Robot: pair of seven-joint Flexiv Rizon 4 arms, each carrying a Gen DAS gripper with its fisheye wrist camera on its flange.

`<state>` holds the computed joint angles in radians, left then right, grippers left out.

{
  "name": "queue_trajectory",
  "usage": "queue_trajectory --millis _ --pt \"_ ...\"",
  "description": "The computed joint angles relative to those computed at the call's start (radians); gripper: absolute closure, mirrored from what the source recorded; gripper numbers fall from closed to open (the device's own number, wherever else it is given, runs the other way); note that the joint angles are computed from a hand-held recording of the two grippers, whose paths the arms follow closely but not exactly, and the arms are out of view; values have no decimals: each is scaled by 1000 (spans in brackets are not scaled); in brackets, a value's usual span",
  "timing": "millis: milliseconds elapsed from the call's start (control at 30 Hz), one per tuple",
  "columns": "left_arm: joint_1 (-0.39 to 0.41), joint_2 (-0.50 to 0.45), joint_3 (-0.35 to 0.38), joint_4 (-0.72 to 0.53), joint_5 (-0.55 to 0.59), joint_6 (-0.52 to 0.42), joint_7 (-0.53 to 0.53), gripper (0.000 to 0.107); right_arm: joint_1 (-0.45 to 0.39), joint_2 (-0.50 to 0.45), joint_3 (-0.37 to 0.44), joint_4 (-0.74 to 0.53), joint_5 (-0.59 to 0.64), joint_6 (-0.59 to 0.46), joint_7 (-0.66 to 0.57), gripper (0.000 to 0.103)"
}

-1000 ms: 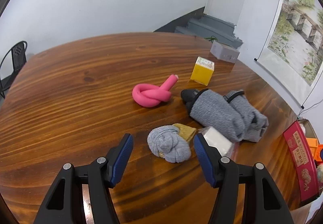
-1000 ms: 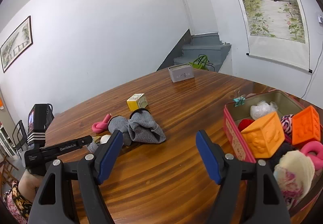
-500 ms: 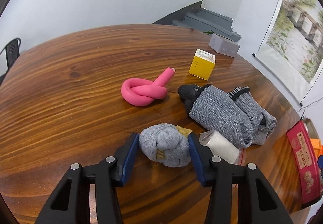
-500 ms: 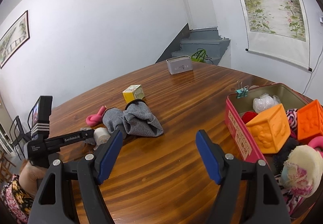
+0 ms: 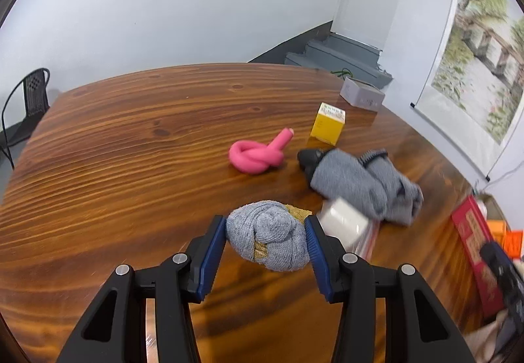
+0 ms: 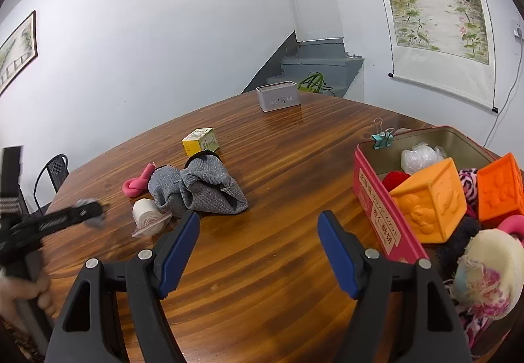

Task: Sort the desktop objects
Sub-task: 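Grasp the grey rolled sock ball with the left gripper, then grasp the grey sock pair with the right gripper while the left gripper holds the sock ball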

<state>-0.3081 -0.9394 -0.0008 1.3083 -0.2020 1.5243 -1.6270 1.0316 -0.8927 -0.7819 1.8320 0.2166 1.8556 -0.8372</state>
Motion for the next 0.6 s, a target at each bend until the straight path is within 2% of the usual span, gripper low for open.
queue_trajectory --millis 100,233,333,400,500,600 --pt "20 47 -13 89 6 41 1 57 -14 2 18 -19 -28 -21 -10 25" --pt "63 82 -53 160 -10 81 8 57 -82 33 95 -76 -104 -68 -19 25" --pt "90 87 -86 173 -25 93 18 57 -186 48 196 -173 -181 -127 1 25" --pt "102 88 -105 178 -28 97 32 57 -235 28 228 -253 -217 -185 44 25" --pt "105 88 -115 178 -33 97 46 56 -363 -7 364 -406 -284 -284 67 25" --pt "106 84 -120 175 -38 93 58 56 -453 -57 468 -544 -353 -386 59 25"
